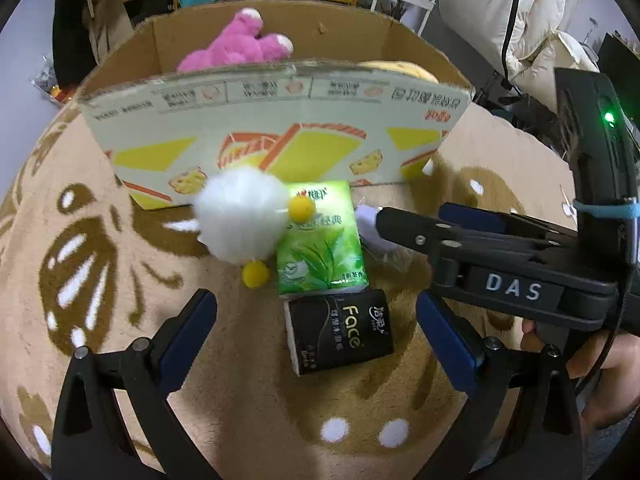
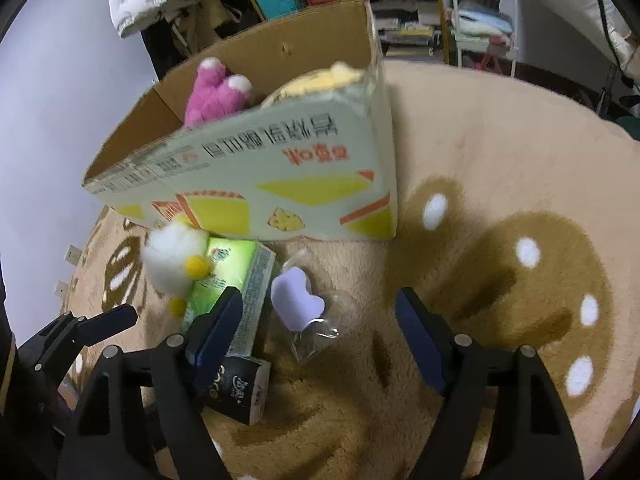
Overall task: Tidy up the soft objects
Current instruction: 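Lower both tools toward the white pompom and tissue packs beside the box, then grasp the black Face tissue pack with the left tool while the right tool grasps the lavender bagged item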
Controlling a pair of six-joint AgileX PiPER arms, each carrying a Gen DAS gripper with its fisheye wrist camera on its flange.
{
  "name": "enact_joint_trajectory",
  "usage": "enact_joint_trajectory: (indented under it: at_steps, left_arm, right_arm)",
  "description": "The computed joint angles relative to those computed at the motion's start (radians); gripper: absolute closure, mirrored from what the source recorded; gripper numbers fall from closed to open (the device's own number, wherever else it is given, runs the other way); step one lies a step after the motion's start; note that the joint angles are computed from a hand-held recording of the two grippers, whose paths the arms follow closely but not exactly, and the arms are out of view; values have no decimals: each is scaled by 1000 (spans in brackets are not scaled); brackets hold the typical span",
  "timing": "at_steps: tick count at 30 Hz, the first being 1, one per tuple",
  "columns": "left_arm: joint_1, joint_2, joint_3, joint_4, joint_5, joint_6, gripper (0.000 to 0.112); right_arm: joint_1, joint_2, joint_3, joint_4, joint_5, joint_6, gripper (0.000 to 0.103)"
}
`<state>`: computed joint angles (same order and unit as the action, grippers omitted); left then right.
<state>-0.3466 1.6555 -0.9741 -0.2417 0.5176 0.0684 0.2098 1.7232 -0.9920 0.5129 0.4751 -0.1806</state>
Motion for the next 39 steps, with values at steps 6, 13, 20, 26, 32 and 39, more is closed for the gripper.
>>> enact_joint_trajectory:
  at_steps: [6, 13, 20, 26, 32, 39]
  left_arm:
    - [-22, 68, -44, -2, 31, 3, 13]
    - [-47, 142, -76, 39, 46, -27, 13]
    - [-82, 212, -123, 129, 49, -129, 14]
    - [-100, 198, -100, 228, 44, -206, 24]
    - [-95, 192, -99, 238, 44, -250, 42]
    - [-83, 148, -72, 250, 48, -255, 43]
  right_arm:
    - [-7, 60, -38, -5, 47, -25, 26]
    - [-18, 90, -53, 1, 61, -76, 29]
    - [2, 108, -57, 10, 40, -73, 28]
    - [-9, 114, -64, -13, 51, -80, 27]
    - [70, 105, -70, -267, 32, 124, 39]
    - [54, 75, -37, -234, 14, 98, 53]
